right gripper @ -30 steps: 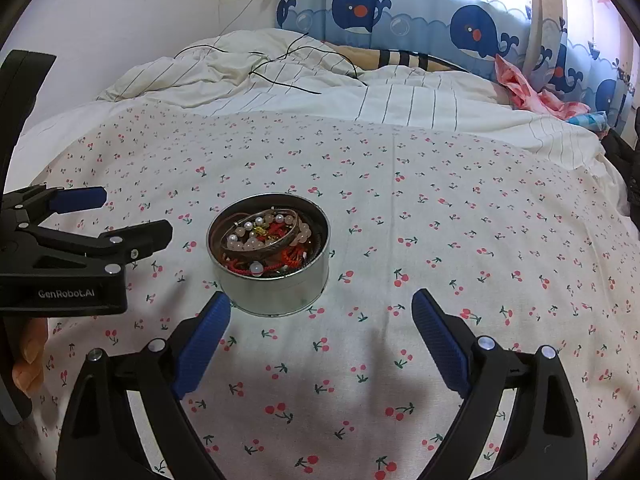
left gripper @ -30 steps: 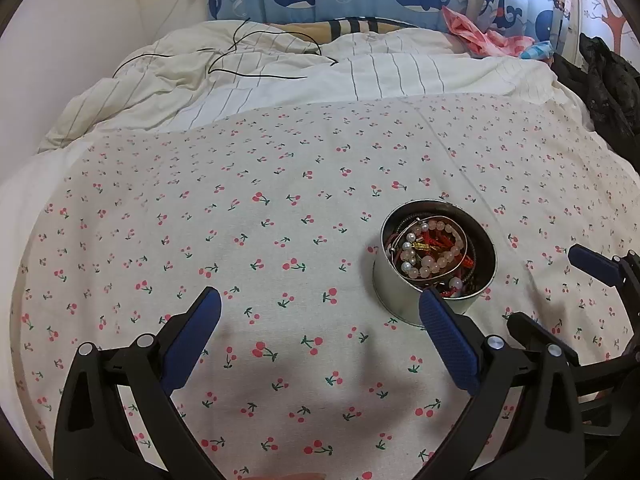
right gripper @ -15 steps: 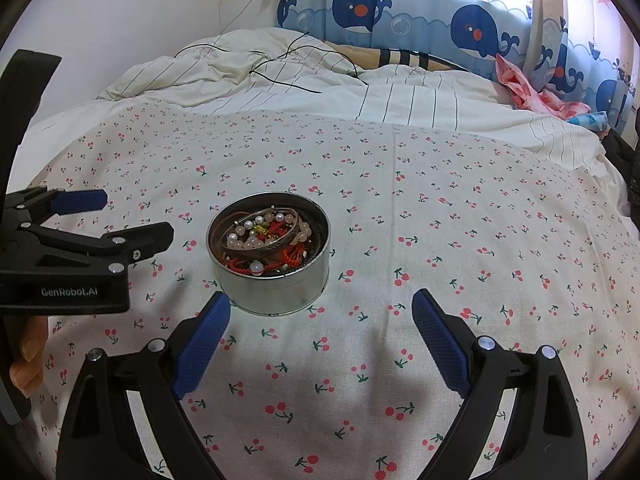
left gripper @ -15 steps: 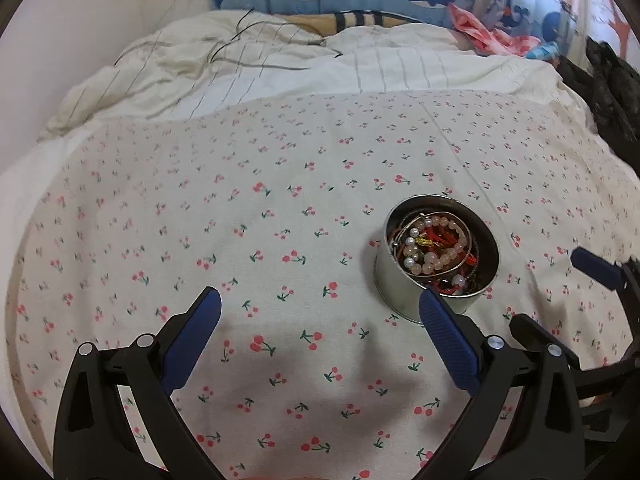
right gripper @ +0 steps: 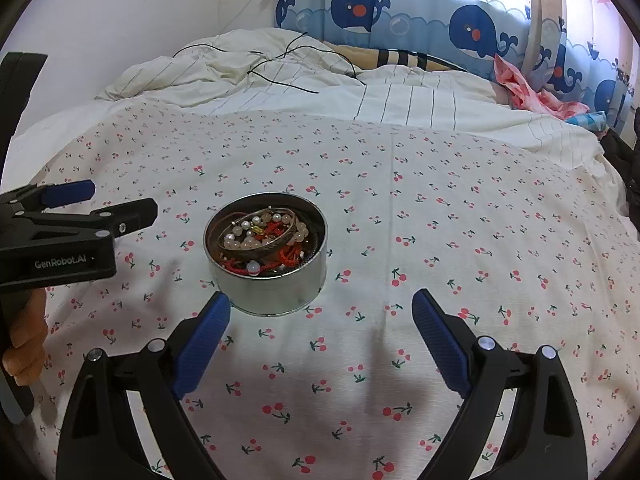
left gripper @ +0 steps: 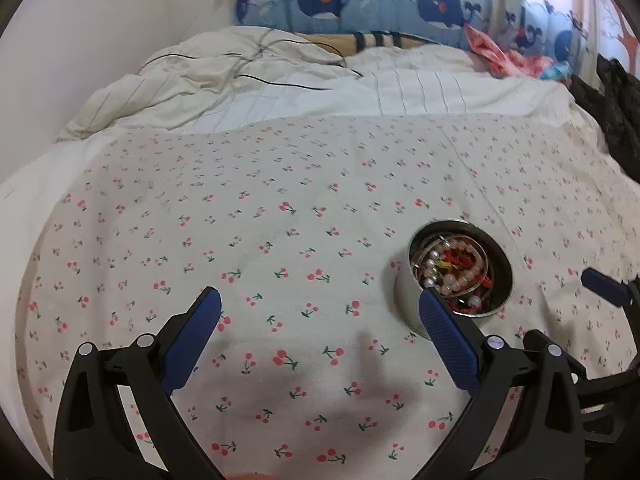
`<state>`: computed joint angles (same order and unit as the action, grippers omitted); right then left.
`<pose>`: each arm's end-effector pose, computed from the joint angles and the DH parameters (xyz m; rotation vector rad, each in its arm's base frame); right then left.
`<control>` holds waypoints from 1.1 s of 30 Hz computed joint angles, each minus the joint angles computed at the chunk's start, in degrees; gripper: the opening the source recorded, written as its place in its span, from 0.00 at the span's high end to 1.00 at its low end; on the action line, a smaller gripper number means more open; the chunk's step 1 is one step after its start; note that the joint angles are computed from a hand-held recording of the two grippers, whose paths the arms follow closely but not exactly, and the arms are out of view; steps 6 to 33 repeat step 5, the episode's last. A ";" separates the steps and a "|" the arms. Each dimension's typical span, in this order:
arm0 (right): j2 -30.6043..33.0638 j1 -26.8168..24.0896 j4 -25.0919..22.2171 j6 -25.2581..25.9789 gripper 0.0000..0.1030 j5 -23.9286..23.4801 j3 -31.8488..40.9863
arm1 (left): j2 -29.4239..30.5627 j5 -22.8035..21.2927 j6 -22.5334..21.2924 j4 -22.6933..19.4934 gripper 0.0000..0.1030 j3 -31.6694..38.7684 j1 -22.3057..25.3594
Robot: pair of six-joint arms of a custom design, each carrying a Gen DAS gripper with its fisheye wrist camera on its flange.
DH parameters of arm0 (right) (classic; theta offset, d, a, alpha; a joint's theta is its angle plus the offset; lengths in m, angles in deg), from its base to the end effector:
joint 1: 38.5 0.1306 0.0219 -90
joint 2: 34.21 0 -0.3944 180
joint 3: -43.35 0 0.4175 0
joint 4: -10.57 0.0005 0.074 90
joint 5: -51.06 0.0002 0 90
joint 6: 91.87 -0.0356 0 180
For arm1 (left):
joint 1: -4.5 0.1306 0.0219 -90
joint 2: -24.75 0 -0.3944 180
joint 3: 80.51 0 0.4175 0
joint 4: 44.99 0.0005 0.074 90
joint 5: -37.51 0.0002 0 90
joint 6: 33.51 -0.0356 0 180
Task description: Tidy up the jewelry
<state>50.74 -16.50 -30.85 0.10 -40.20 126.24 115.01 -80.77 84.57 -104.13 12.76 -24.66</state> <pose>0.4485 0.1815 0.4329 -0.4963 2.2848 0.2001 0.4439 -0.2289 0.4593 -0.1609 2.3931 0.1801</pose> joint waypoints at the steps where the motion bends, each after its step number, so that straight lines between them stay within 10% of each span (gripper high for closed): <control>1: 0.03 -0.09 0.02 0.06 0.11 0.04 0.09 | 0.00 0.46 -0.19 -0.02 0.08 0.07 0.06; 33: 0.00 -0.25 -0.10 0.19 0.11 -0.24 0.23 | 0.24 0.18 0.18 -0.51 0.08 0.26 0.06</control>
